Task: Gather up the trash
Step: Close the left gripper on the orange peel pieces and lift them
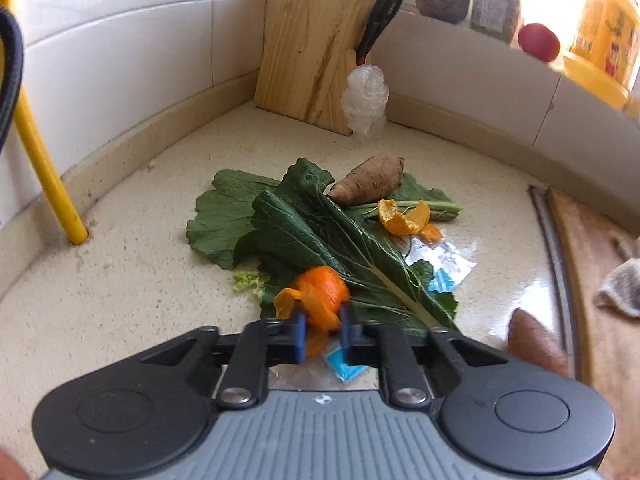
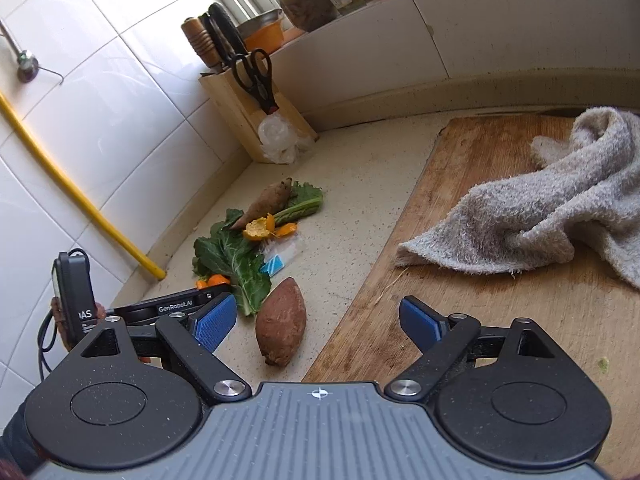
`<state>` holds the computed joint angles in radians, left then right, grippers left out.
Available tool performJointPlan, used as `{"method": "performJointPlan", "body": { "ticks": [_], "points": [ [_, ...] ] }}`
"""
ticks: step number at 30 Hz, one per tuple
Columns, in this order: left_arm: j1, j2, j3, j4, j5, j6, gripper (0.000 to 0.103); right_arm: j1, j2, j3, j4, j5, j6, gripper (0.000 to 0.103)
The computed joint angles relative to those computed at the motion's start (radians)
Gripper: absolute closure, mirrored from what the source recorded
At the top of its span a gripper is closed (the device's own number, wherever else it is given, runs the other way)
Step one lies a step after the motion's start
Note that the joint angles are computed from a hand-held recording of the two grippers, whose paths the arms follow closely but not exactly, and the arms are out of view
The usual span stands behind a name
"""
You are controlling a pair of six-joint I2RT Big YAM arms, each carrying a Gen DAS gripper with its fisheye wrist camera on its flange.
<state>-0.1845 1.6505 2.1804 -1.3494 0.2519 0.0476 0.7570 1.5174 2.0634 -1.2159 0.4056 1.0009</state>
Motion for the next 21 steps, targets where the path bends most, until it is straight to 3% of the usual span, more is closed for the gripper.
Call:
{"method": "performJointPlan", "body": {
  "ticks": [6, 12, 15, 18, 21],
  "points": [
    [0.055, -0.019, 0.014, -0.001, 0.104, -0.033, 0.099, 0.013, 0.019, 0.041, -0.029, 0.039, 0.006, 0.011],
    [0.093, -0.032, 0.006, -0.012, 0.152, -0.023, 0.099, 0.007, 0.136, 0.227, -0.097, 0.04, -0.084, 0.011],
    [0.103, -0.028, 0.001, -0.029, 0.196, -0.056, 0.097, -0.009, 0.242, 0.388, -0.149, 0.016, -0.143, 0.011],
    [0.088, -0.047, -0.052, 0.036, 0.193, -0.103, 0.085, -0.028, 0.358, 0.569, -0.205, -0.025, -0.194, 0.011],
    [0.061, -0.046, -0.074, 0.082, 0.16, -0.099, 0.085, -0.036, 0.514, 0.842, -0.318, -0.057, -0.222, 0.011]
  ]
}}
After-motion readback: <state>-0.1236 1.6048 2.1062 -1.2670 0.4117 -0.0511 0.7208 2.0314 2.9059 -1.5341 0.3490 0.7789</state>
